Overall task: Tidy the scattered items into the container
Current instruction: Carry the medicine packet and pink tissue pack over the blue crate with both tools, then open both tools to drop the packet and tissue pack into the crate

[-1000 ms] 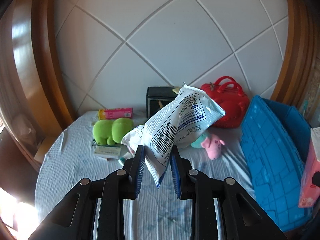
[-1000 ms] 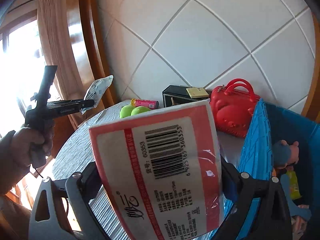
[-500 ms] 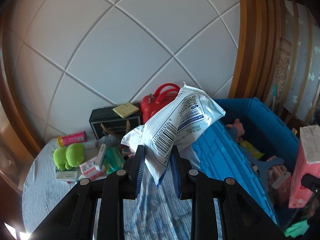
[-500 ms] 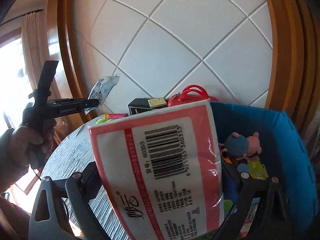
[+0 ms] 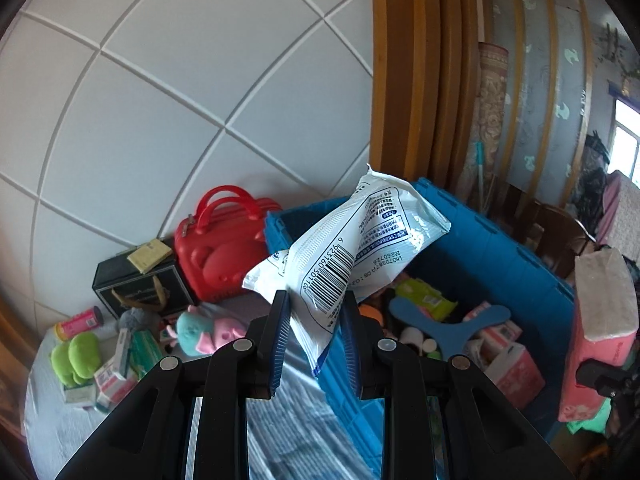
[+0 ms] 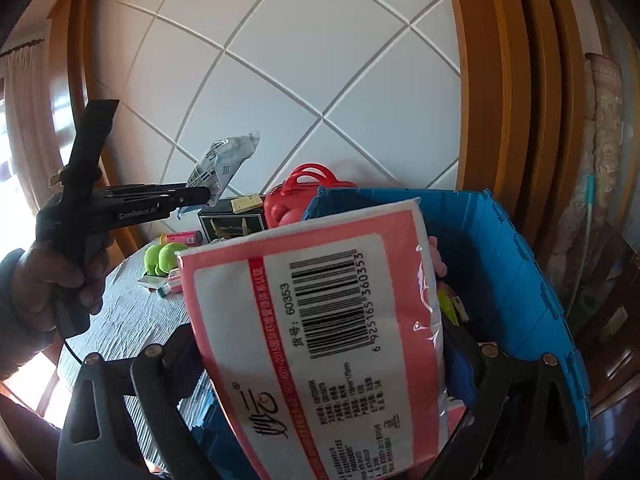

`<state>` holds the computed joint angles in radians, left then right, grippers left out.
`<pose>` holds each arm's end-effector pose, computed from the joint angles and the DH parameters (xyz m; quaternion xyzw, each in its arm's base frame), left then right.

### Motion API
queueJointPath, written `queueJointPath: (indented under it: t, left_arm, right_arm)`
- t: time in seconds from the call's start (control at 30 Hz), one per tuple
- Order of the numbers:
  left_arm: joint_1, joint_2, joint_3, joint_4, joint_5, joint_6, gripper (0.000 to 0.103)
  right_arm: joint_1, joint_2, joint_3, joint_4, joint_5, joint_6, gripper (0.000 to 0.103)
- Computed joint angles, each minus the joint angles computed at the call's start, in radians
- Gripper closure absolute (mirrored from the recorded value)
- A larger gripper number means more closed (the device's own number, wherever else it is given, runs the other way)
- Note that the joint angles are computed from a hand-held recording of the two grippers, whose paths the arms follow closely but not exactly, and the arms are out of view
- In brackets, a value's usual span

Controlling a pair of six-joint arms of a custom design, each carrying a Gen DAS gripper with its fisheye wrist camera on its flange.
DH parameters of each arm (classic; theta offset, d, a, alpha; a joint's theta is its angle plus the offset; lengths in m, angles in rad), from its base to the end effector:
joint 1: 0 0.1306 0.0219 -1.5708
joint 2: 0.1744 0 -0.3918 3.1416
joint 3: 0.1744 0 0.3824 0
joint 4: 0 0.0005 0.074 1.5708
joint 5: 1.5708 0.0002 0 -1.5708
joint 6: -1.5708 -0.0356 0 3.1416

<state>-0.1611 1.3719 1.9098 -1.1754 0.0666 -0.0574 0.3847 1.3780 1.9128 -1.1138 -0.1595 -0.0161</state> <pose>0.4226 -0.0716 0.6529 0.1122 0.8856 -0.0530 0.4475 0.4012 0.1680 0.6573 -0.1979 0.8550 0.1631 0.4509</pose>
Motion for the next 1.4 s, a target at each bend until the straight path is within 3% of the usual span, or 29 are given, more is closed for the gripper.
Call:
queueJointPath:
  t: [0.33, 0.6, 0.67, 0.7, 0.73, 0.77, 1.03, 1.4]
  left_arm:
    - [-0.112, 0.115, 0.134, -0.013, -0.025, 0.013, 0.079]
    - [-0.154, 0.268, 0.349, -0.055, -0.041, 0.021, 0.076]
    - [-0.167, 0.324, 0.440, -0.094, -0.077, 0.015, 0.070]
    - [-0.173, 0.350, 0.482, -0.111, -0.090, 0.011, 0.048]
    - [-0.176, 0.362, 0.501, -0.109, -0.101, 0.015, 0.019]
    - [-0.178, 0.364, 0.502, -0.093, -0.110, 0.023, 0.014]
    - [-0.162, 0.360, 0.486, -0.090, -0.101, 0.021, 0.013]
    - [-0.059, 0.190, 0.223, -0.020, -0.096, 0.042, 0.013]
  right_arm:
    - [-0.081, 0.037, 0.046, -0.040, 0.018, 0.010, 0.007]
    - [-0.135, 0.113, 0.128, -0.054, 0.036, 0.029, 0.006]
    - [-0.138, 0.131, 0.146, -0.043, 0.062, 0.048, 0.004]
    - [-0.131, 0.141, 0.154, -0.039, 0.093, 0.059, 0.003]
    - [-0.126, 0.143, 0.155, -0.027, 0.117, 0.069, 0.000]
    - [-0.124, 0.141, 0.152, -0.016, 0.129, 0.074, 0.000]
    - [-0.148, 0.152, 0.153, -0.018, 0.072, 0.051, 0.000]
    - [-0.076, 0.177, 0.194, -0.018, 0.034, 0.054, 0.000]
